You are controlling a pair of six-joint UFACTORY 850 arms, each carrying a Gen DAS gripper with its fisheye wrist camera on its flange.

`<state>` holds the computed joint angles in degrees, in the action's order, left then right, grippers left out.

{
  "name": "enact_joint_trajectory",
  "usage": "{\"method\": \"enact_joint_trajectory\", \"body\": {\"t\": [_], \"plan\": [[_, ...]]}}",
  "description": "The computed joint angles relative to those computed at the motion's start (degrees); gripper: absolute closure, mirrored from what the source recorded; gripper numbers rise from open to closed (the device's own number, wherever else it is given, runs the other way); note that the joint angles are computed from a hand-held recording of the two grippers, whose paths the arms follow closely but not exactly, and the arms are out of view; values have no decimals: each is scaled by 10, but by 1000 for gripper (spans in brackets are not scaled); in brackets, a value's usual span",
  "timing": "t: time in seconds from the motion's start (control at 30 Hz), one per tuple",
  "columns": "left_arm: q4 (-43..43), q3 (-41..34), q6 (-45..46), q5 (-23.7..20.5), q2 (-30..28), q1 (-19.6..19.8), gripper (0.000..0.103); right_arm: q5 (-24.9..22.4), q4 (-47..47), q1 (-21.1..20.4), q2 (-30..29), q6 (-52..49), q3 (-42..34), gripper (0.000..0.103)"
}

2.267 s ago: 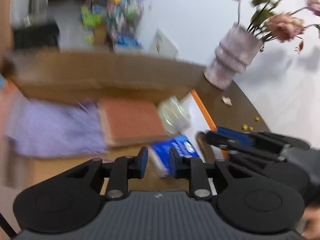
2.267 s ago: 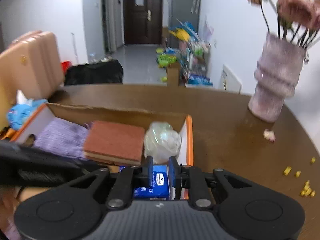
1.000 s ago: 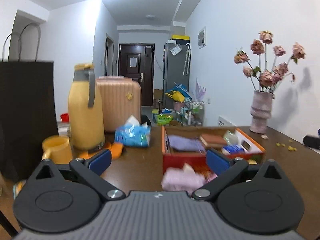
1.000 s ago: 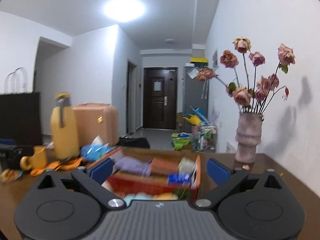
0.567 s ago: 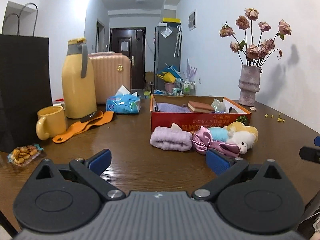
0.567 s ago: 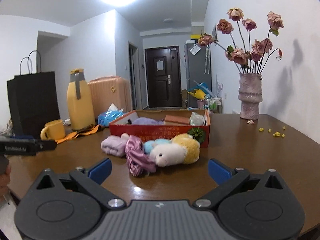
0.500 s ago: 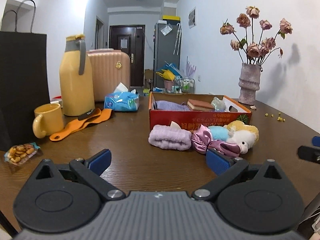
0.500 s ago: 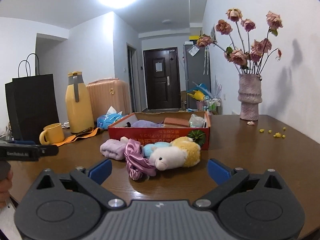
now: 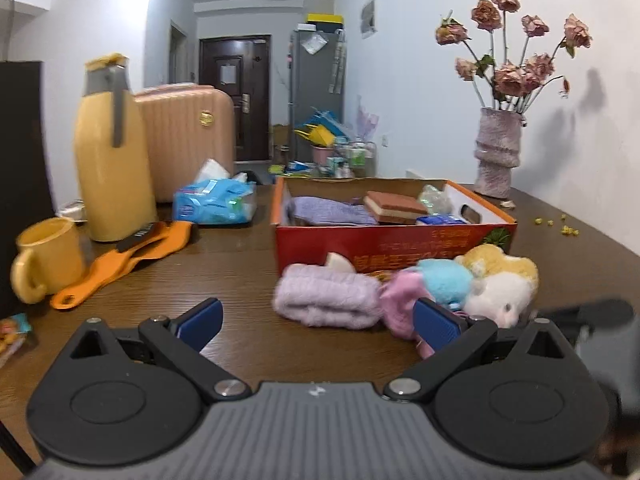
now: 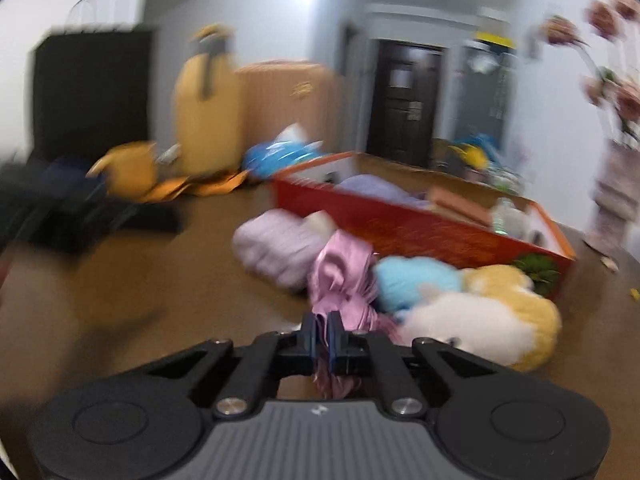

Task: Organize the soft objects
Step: 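Move the left tool to the pink satin scrunchie and close on it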

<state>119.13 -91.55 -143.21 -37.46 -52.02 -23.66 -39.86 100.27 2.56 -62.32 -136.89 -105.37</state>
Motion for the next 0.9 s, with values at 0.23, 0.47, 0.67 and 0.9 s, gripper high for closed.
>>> {"method": "enact_joint_trajectory", "body": {"t": [0.23,0.47,0.67,0.9], "plan": [[7,-104,19,121,-64,22,19,-13,-101,-11,41,66,68,100],[36,-94,-52,139,-57,45,20,-78,-10,-45,73,150,101,57],[63,-82,-88,155,-46,56,19,3,-22,-12,20,226,19,86],[175,-47,-193,173,-31,53,16,-115,-214,-45,-11,206,-49,92]]}}
